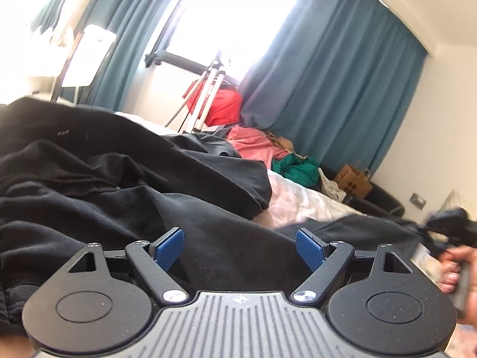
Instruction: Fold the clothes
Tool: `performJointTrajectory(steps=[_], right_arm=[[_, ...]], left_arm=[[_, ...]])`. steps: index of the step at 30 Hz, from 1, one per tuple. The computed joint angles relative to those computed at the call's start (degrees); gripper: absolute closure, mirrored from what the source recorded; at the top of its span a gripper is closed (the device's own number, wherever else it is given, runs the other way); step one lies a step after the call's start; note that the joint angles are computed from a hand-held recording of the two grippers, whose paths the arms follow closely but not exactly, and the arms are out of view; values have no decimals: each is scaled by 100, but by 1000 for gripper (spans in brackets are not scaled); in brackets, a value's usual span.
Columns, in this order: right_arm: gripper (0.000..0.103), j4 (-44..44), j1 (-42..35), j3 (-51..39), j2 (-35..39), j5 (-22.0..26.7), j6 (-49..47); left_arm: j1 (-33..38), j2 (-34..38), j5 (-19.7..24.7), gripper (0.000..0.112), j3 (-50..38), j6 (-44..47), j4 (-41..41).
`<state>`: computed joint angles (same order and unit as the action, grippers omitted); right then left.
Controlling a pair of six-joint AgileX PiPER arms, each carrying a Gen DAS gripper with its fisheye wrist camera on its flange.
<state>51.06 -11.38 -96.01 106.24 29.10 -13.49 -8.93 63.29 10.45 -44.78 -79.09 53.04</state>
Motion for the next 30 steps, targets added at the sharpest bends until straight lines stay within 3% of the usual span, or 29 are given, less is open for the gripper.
performJointTrajectory(steps=[4,9,14,19,23,26,30], right_arm=[[94,535,-882,980,-214,1208,-280],[91,717,-1503,1269,164,2927,-119],[82,204,-1237,1347,-279,2202,-213],[41,-735,-668,1513,-625,821,-380],[39,-110,-533,1591,-576,62,-1330],[39,422,-595,957,25,350,-1435],[40,-6,-555,-169,1085,558,-355]], left_arm=[[-188,-31,244,28,-25,597,-603],[-366,-211,889,28,-68,1115,-1367],[-733,-755,1870,28,-128,1277,-1388],[-873,-1138,2921,28,-538,2686,-2211],[-304,-1349,3049,28,-563,4001,-3262],[34,-1452,2844,28,-322,4215,-3525],[215,-1326,2444,28,-68,3616,-3431]])
